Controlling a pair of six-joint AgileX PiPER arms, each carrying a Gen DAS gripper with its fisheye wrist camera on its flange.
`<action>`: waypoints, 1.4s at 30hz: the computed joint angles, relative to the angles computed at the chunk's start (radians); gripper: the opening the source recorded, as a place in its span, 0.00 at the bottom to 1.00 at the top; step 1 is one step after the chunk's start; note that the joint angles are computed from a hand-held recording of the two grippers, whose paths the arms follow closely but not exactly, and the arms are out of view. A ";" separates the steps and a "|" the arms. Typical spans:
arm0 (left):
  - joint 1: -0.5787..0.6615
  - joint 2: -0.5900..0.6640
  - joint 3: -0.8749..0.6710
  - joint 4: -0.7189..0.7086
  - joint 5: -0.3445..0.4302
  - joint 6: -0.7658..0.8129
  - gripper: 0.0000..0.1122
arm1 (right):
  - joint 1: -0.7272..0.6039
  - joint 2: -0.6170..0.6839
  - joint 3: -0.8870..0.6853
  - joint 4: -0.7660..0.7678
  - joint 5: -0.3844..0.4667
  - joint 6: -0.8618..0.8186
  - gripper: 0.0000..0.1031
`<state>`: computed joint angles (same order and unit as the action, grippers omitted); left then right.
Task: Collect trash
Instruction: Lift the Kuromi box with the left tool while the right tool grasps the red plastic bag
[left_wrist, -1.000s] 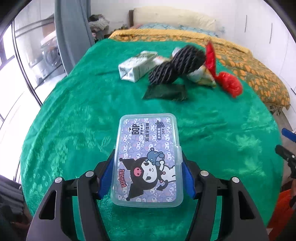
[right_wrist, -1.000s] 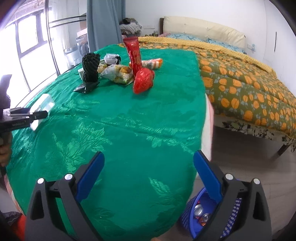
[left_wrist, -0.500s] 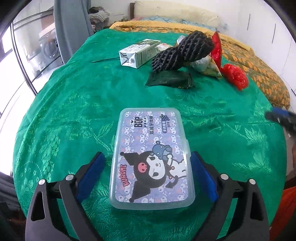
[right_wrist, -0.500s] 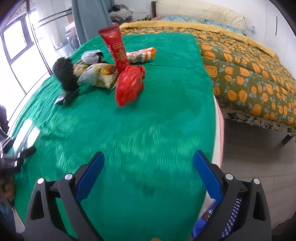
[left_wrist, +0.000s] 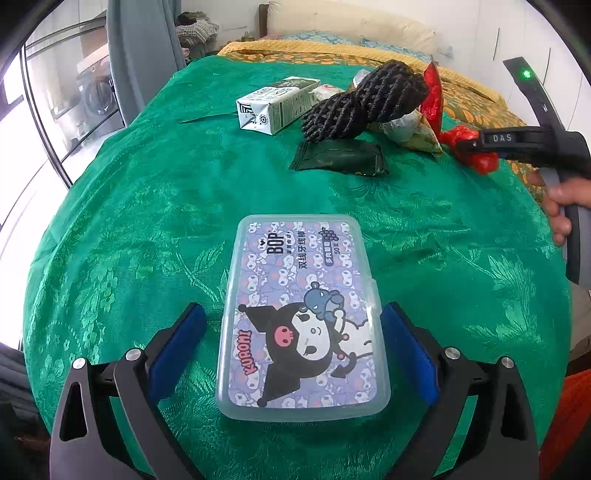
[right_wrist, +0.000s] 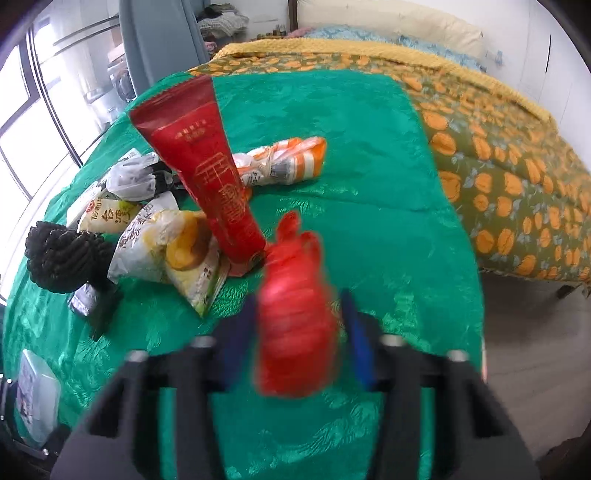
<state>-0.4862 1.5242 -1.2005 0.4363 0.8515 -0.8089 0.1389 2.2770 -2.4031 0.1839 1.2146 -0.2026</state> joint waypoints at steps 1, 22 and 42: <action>0.001 0.001 -0.001 -0.002 -0.001 0.002 0.84 | -0.010 -0.024 0.040 0.023 -0.007 -0.018 0.32; 0.033 -0.059 0.047 -0.115 -0.037 0.163 0.87 | -0.076 -0.750 1.129 0.276 -0.271 -0.442 0.70; 0.047 -0.051 -0.056 -0.195 0.069 0.222 0.55 | -0.040 -0.680 0.969 0.217 -0.134 -0.339 0.30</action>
<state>-0.4392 1.4737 -1.2566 0.2418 0.9200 -0.5868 0.0990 1.5967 -1.4341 0.4010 1.0807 -0.5413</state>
